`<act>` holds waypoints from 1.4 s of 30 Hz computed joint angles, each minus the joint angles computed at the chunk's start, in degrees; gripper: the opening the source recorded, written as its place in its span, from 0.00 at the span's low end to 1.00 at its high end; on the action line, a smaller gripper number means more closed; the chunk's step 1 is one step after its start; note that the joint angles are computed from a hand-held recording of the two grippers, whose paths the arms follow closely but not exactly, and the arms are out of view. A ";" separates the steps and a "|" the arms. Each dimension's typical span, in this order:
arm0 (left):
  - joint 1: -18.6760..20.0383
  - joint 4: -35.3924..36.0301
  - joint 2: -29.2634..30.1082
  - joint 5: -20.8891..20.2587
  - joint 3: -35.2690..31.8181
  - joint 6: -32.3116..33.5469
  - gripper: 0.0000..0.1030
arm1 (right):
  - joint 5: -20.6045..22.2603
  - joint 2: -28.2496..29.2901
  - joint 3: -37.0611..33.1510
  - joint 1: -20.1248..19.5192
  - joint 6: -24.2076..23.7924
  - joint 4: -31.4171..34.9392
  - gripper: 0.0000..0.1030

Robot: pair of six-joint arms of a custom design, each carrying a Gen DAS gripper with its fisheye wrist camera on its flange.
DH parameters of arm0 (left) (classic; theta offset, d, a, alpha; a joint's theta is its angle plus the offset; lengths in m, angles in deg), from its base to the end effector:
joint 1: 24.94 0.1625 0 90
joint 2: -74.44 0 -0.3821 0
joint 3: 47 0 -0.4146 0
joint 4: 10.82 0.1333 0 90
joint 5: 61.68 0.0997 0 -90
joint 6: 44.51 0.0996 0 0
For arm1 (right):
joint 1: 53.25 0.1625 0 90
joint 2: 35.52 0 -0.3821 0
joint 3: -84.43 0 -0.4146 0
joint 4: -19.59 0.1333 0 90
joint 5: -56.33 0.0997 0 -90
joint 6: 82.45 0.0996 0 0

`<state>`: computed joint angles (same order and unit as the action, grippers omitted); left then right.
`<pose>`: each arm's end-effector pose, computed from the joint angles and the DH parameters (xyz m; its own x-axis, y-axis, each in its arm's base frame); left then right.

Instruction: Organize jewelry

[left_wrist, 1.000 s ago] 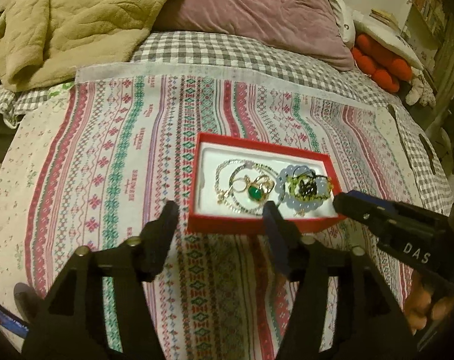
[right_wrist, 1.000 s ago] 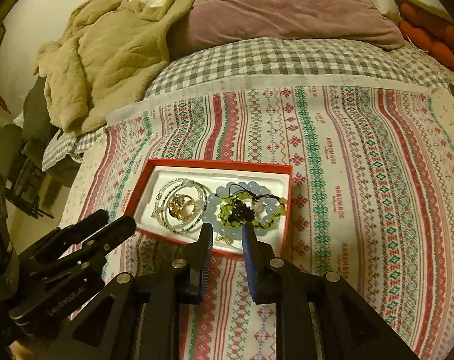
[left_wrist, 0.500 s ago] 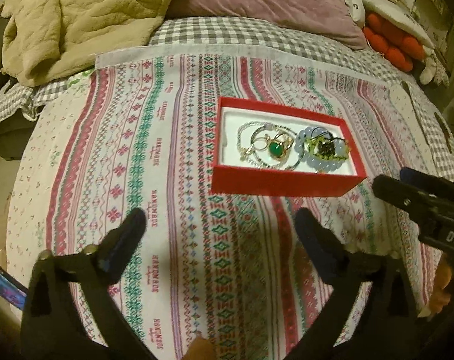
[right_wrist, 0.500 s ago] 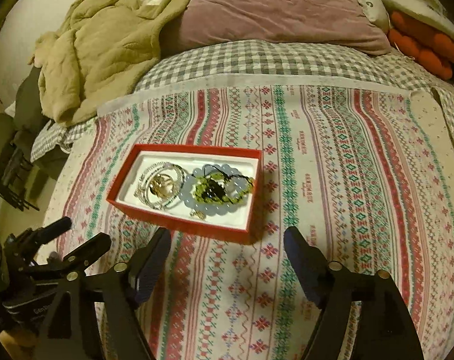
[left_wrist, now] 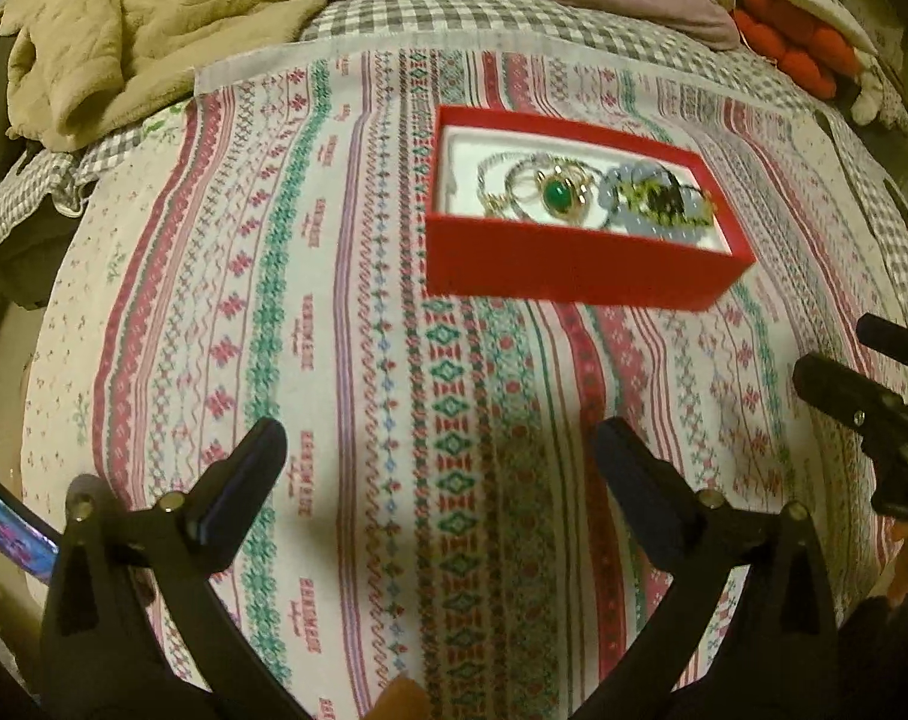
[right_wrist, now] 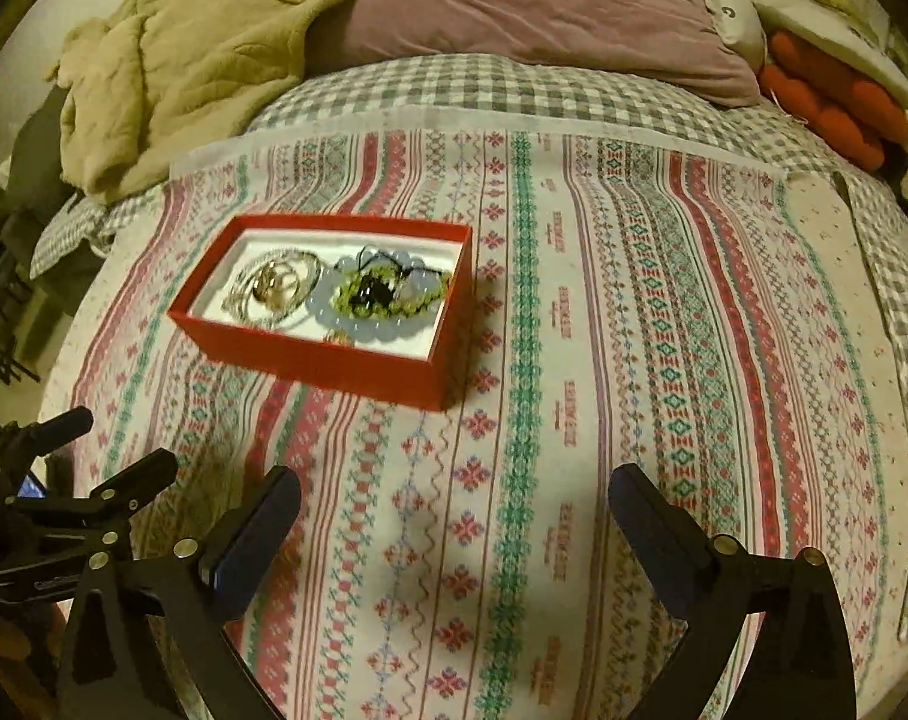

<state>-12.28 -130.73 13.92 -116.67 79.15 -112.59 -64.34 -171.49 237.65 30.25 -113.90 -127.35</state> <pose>-0.3412 -0.2718 -0.0070 -0.6799 0.1607 -0.7155 0.4324 0.8759 -0.2142 0.0534 -0.2604 0.3029 -0.7430 -0.0397 0.6681 -0.3523 0.8719 -0.3400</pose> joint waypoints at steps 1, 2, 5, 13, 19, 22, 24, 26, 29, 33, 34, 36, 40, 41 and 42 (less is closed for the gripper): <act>-0.24 0.07 0.07 -0.25 0.10 -0.32 0.99 | -0.29 -0.58 0.29 0.22 0.03 0.61 1.00; -0.46 0.10 0.15 -0.56 0.19 -0.68 0.99 | -0.68 -1.23 0.64 0.45 0.09 1.27 1.00; -0.98 0.15 0.02 -0.97 0.55 -2.06 0.99 | -2.20 -1.92 1.36 1.44 0.48 1.76 1.00; -2.05 0.92 0.07 -0.06 0.46 -4.47 0.99 | -4.06 -0.45 1.96 2.82 0.56 -1.08 1.00; -2.35 1.31 0.39 0.38 0.13 -4.91 0.99 | -5.22 1.43 2.09 3.01 0.09 -3.85 1.00; -2.43 1.29 0.60 0.38 -0.03 -4.80 0.99 | -5.10 1.79 1.99 2.69 0.17 -3.99 1.00; -2.45 1.25 0.63 0.44 -0.02 -4.74 0.99 | -5.29 2.21 1.97 2.79 0.24 -4.33 1.00; -2.44 1.25 0.63 0.36 -0.03 -4.73 0.99 | -5.31 2.46 1.95 2.83 0.18 -4.48 1.00; -2.47 1.19 0.70 0.25 -0.06 -4.76 0.99 | -5.37 2.77 1.89 2.99 0.31 -4.38 1.00; -2.52 1.31 0.82 0.31 -0.13 -4.83 0.99 | -5.57 3.35 1.81 3.07 0.43 -4.54 1.00; -2.51 1.27 0.86 0.28 -0.17 -4.82 0.99 | -5.54 3.39 1.79 3.02 0.43 -4.58 1.00; -2.54 1.23 0.85 0.22 -0.17 -4.90 0.99 | -5.52 3.41 1.79 2.98 0.32 -4.65 1.00; -2.51 1.34 0.82 0.20 -0.21 -4.86 0.99 | -5.44 3.46 1.74 2.86 0.23 -4.62 1.00; -2.51 1.34 0.82 0.20 -0.21 -4.86 0.99 | -5.50 3.44 1.74 2.92 0.30 -4.60 1.00; -2.48 1.29 0.85 0.18 -0.22 -4.84 0.99 | -5.48 3.39 1.75 2.94 0.30 -4.56 1.00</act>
